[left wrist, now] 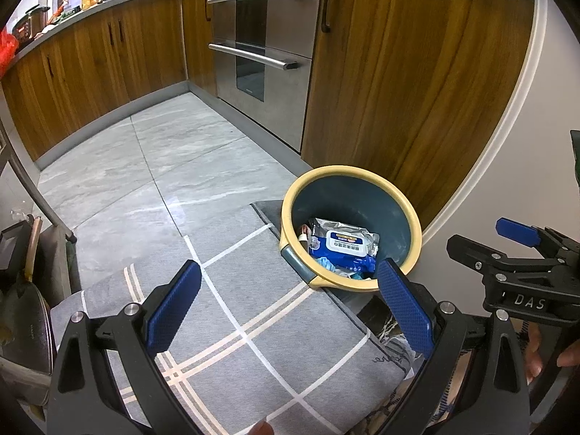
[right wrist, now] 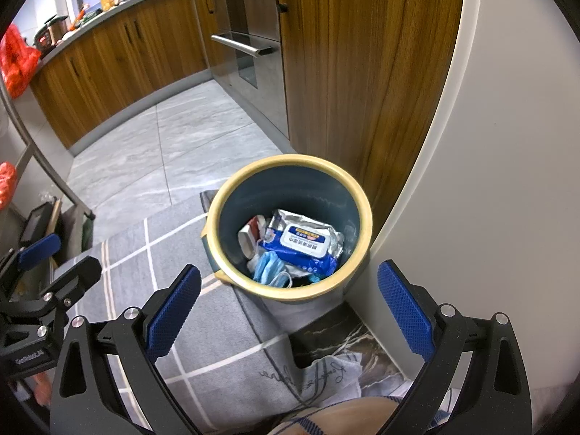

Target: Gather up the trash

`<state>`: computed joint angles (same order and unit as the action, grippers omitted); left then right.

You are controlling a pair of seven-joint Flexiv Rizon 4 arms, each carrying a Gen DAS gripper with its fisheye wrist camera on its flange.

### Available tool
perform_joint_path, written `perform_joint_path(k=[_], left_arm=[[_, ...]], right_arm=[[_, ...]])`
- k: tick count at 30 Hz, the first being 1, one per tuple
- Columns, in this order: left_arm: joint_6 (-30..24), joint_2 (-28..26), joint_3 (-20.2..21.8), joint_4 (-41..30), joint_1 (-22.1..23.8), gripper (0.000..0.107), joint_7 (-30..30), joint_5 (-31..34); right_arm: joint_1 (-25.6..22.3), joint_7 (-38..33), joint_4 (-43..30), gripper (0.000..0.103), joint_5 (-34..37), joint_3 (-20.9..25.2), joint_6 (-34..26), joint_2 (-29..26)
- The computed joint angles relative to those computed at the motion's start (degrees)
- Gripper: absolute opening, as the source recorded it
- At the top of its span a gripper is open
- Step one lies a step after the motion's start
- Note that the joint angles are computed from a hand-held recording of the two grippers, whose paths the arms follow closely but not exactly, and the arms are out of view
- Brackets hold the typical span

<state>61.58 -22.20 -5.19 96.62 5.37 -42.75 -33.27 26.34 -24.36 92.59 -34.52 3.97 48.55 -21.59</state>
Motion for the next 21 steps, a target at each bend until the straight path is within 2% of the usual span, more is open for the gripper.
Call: perform_joint_path(k=[12,15,21], left_arm=[[3.97,0.23,-1.46,1.45,0.58,0.097,3.55,-3.87],[2.13,-0.44,-0.21,0.29,0.24,0.097,1.32,-1.99],[2.14,-2.14,2.05,-0.41,1.51,0.097,-3.53,1.18]], right_arm=[[-0.06,-0.22,-0.1,0.097,0.06,0.01,-0.09,-0.03],[-0.06,-0.17,0.03,0.097,-0.04,-0.04,0.0,-0.01],[0.45,-0.4,0.45,0.097,-1.63,-0.16,0.08,0.04]])
